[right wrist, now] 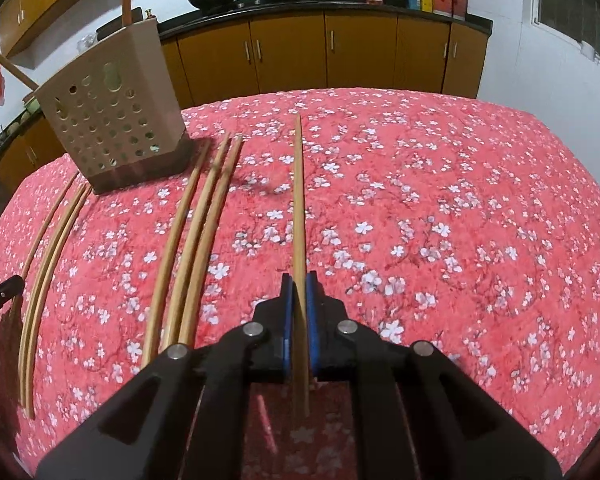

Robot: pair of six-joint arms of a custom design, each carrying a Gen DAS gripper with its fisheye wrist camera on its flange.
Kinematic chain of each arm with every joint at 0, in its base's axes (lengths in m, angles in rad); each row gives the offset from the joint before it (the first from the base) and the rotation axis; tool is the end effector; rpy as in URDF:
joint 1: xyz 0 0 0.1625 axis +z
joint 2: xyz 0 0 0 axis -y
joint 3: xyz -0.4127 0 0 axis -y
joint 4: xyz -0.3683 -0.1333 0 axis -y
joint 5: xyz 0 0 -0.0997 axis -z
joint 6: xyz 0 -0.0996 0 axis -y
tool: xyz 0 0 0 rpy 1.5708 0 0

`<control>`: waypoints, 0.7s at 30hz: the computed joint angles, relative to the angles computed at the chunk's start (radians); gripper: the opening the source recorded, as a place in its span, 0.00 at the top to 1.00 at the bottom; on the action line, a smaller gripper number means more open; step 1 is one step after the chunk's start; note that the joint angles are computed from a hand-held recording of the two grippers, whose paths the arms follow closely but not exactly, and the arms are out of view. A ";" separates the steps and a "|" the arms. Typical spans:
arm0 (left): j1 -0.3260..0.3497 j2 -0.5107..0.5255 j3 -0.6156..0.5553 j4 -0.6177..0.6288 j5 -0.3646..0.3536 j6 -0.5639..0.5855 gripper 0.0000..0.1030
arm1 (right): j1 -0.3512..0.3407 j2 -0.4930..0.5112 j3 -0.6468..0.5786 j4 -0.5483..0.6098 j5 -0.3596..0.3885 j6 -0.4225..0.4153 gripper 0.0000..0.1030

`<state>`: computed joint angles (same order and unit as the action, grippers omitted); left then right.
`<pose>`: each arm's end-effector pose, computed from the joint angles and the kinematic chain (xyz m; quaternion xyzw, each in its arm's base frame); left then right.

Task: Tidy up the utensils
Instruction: 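Hold the chopsticks closed in both tools and raise them slightly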

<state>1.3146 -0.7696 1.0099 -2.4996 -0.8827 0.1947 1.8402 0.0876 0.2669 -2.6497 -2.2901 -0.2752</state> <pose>-0.0075 -0.8043 0.3660 0.0871 0.8892 -0.3273 0.3076 0.2997 -0.8310 0.0085 0.1153 -0.8766 0.3307 0.3301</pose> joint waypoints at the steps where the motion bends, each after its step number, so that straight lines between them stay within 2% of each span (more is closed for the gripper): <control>1: 0.001 -0.002 0.001 0.001 -0.005 -0.004 0.93 | 0.000 0.000 0.000 0.000 0.000 0.000 0.92; 21: -0.001 -0.018 0.017 0.004 -0.011 -0.018 0.92 | 0.001 0.011 -0.021 0.011 -0.004 -0.004 0.92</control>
